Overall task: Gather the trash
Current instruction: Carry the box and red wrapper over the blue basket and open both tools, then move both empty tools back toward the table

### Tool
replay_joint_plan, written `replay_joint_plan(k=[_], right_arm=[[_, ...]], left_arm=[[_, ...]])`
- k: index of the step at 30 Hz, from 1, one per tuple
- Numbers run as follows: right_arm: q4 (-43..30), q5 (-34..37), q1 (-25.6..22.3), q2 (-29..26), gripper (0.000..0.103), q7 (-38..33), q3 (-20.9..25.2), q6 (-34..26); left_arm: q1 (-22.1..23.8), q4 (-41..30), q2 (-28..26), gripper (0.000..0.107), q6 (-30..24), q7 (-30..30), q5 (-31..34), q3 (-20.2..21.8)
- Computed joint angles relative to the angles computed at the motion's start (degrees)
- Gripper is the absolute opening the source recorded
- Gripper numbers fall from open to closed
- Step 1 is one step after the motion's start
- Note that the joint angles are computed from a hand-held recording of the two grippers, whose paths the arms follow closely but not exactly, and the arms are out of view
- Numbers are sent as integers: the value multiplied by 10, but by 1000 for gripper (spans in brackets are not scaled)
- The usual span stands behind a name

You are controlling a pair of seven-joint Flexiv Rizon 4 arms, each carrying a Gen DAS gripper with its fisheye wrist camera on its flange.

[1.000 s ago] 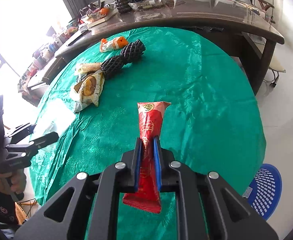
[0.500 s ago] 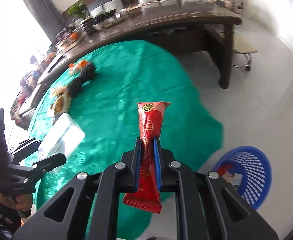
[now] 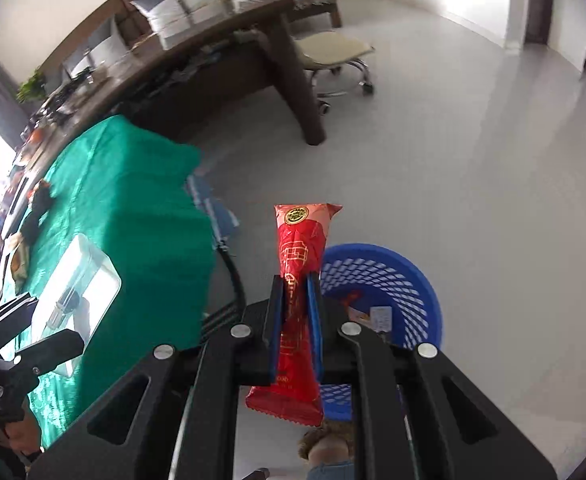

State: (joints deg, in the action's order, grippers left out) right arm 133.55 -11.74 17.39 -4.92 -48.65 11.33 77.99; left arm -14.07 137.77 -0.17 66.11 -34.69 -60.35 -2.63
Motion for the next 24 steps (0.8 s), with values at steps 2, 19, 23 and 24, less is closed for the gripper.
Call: replay_joint_plan(k=[2,19,23,24], right_arm=[[4,15,-9,-7,11,-15,-3,5],[0,129,-43,-42,59,-109,0,26],[14,97,-39,-35,60,-80,-14,50],[19,78,-34,-33,66,-64,-22,56]], left_arm=[[-8,-18,-31,61,11,-2,-7,-15],[10,-114,-204,88,85,-23,-10,-107],[24,-107,-190,88,94,-25,-16,-113],[25,-96,-177,88,101,-15,-31,-117]])
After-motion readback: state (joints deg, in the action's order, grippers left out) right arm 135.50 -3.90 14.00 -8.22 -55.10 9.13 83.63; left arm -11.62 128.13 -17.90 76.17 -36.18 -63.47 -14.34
